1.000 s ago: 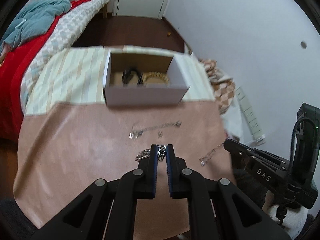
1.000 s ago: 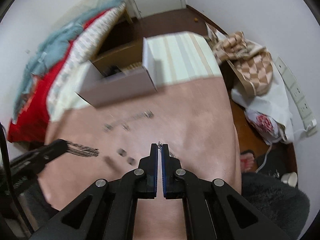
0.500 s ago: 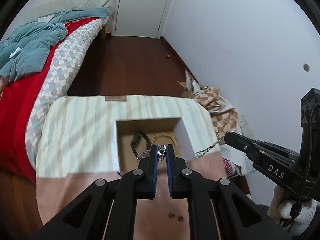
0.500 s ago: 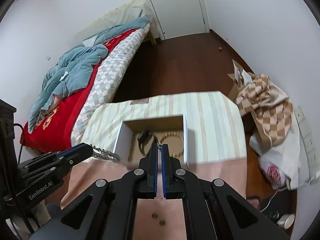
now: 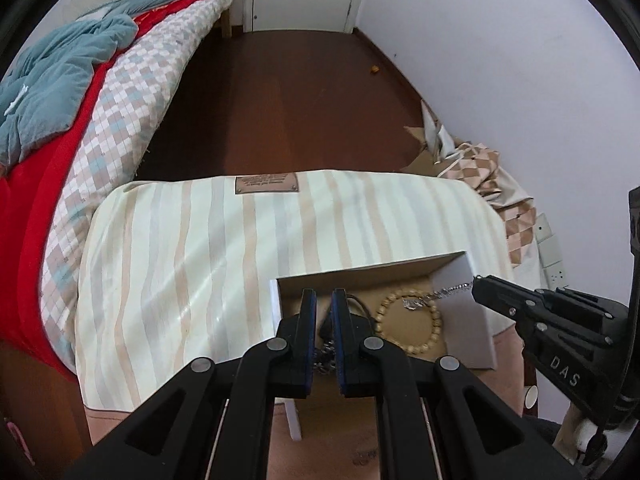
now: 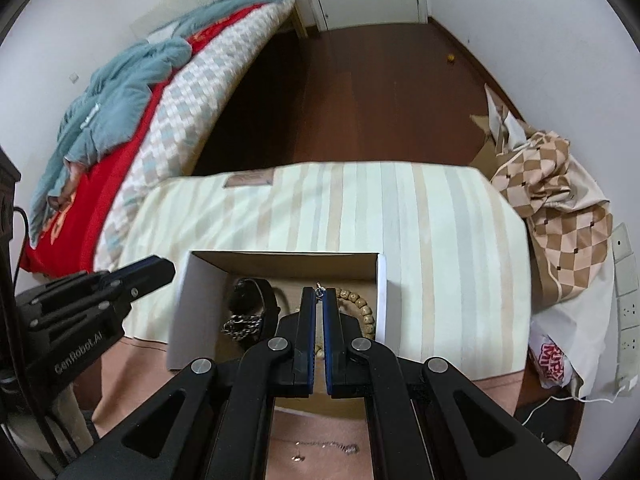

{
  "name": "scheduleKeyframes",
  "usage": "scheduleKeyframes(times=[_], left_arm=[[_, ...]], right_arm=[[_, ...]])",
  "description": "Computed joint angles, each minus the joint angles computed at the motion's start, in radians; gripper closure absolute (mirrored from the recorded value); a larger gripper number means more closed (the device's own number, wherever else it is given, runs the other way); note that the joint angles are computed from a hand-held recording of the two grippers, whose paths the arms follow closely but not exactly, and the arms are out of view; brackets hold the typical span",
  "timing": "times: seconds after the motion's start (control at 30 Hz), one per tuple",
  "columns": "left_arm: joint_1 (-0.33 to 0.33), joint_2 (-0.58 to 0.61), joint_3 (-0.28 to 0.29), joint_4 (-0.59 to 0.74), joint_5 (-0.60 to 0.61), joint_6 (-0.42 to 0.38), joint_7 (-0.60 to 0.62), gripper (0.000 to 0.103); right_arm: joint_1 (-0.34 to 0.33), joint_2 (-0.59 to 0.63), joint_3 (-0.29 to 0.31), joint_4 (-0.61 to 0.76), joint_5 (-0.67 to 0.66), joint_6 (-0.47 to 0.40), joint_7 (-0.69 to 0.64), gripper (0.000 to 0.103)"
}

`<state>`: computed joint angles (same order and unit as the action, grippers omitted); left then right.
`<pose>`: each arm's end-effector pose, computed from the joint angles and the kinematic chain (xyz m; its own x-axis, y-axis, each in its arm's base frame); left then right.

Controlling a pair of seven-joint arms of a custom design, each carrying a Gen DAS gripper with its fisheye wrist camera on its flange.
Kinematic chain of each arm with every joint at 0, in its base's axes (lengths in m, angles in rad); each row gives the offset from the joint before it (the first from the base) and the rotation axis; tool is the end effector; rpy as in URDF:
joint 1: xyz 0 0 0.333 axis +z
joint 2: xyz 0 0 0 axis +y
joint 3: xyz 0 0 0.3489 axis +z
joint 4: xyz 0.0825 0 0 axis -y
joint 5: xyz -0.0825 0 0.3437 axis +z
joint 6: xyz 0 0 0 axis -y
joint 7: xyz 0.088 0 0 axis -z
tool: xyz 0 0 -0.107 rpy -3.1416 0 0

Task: Organize jewelry
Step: 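Carry both bracelets into the white box and open both tools to drop them, then lift both tools out of the box and back over the table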

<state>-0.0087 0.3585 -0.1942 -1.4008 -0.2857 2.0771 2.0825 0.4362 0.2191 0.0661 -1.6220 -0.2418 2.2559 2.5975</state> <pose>0.6570 -0.1245 0.5798 -0.5801 -0.7995 0.1562 -0.7718 0.4781 -0.4193 0.5605 0.2952 0.5818 -0.3521 -0.9098 -0.2196 -0.8250 0.4125 -0.3863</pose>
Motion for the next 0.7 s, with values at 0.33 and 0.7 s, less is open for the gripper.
scheduleKeyframes(times=[0.33, 0.7], left_arm=[[-0.036, -0.033, 0.026, -0.079, 0.127, 0.084, -0.089, 0.042], [-0.016, -0.154, 0.041, -0.275, 0.154, 0.271, -0.096, 0.001]], right_arm=[[-0.024, 0.028, 0.004, 0.003, 0.132, -0.057, -0.095, 0.068], [0.055, -0.012, 0.012, 0.028, -0.082, -0.219, 0.054, 0.02]])
